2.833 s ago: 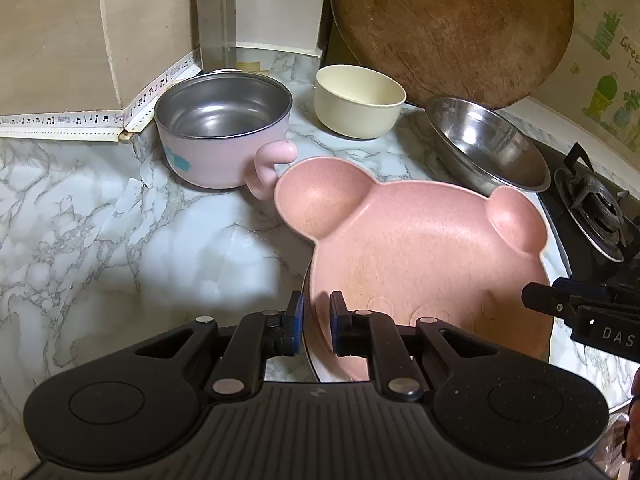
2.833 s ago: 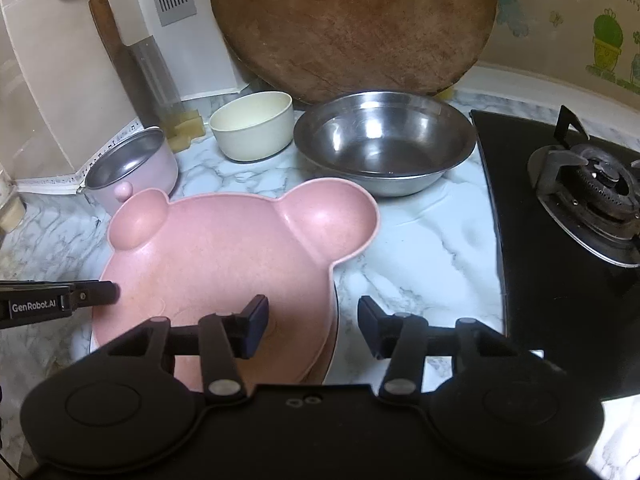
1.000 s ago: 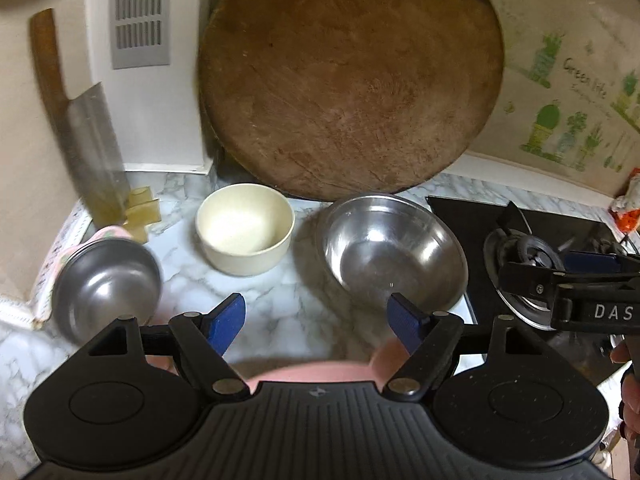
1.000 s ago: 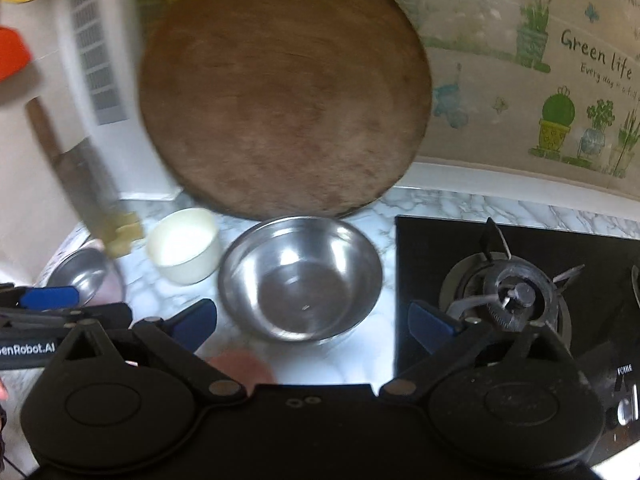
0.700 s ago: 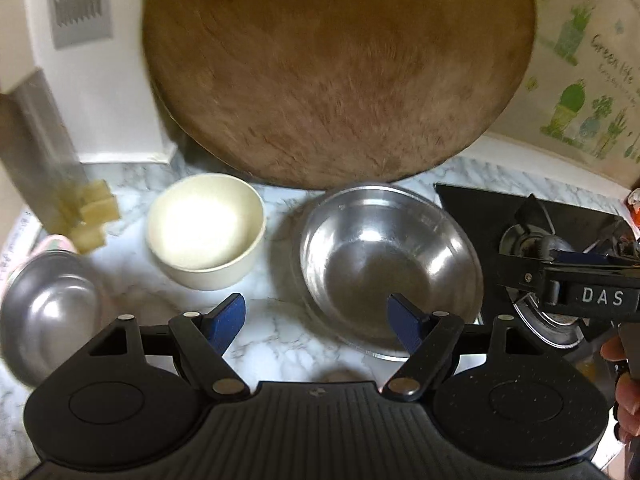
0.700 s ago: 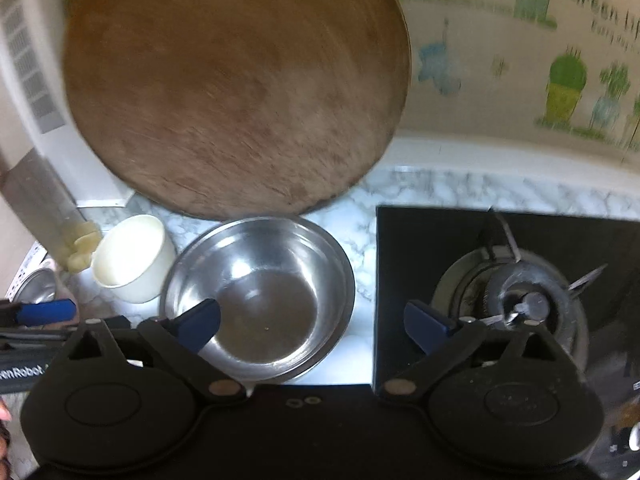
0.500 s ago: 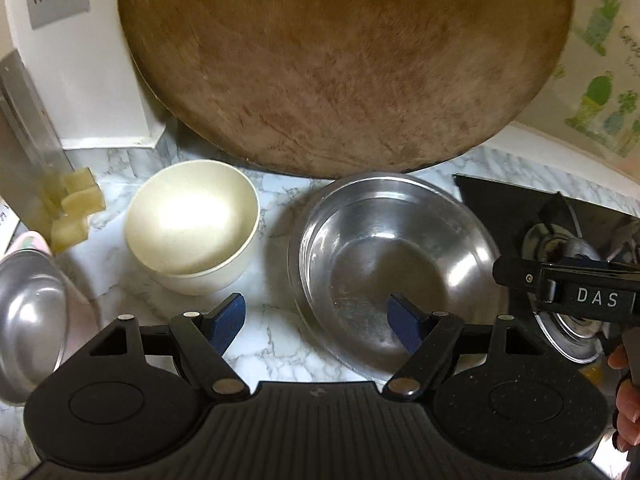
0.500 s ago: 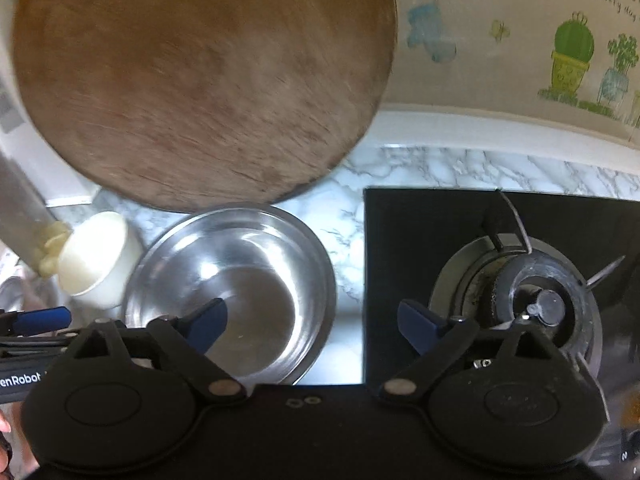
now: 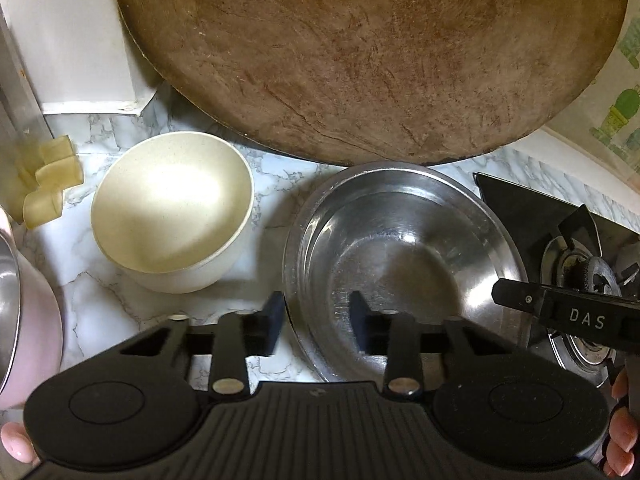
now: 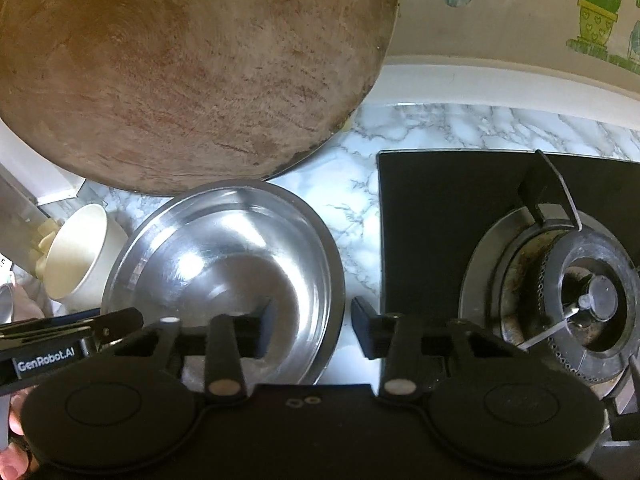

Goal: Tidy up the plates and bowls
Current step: 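Close both tools on the steel bowl rim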

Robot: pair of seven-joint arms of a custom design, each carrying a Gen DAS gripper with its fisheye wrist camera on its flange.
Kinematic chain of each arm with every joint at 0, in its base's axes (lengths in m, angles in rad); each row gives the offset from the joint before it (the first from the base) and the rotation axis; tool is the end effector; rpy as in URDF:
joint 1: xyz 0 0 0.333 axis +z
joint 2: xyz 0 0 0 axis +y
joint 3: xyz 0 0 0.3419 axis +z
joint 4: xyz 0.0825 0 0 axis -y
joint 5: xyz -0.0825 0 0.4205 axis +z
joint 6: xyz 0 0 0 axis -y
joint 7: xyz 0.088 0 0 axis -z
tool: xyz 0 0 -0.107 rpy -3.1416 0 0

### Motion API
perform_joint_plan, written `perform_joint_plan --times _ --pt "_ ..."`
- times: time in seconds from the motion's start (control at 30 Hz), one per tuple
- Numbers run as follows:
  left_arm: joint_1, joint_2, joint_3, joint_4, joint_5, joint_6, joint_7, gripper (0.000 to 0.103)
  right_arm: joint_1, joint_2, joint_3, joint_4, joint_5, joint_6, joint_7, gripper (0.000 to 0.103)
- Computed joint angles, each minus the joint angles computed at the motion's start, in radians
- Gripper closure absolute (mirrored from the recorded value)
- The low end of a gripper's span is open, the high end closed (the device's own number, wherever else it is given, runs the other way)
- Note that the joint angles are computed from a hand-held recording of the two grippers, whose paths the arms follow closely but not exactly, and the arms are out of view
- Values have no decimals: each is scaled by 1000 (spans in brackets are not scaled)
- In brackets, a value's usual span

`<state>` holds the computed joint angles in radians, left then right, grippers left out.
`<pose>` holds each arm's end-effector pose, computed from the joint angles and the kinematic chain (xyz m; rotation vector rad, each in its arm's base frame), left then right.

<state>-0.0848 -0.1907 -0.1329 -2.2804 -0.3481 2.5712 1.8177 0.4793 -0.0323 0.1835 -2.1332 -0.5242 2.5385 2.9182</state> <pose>0.5372 -0.1159 0.4917 -1.7937 2.2400 -0.7295 0.4690 0.3746 0.4746 -1.5388 2.1158 -0.3885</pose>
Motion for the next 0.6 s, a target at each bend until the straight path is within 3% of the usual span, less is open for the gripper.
perform_joint_plan --times 0.33,0.6 --pt "5 2 0 -3 23 13 -9 86 -1 -13 3 -13 -1 -21 24 91" --pt "-12 -40 14 -41 -36 35 70 90 3 -41 16 -25 -61 -57 78 92"
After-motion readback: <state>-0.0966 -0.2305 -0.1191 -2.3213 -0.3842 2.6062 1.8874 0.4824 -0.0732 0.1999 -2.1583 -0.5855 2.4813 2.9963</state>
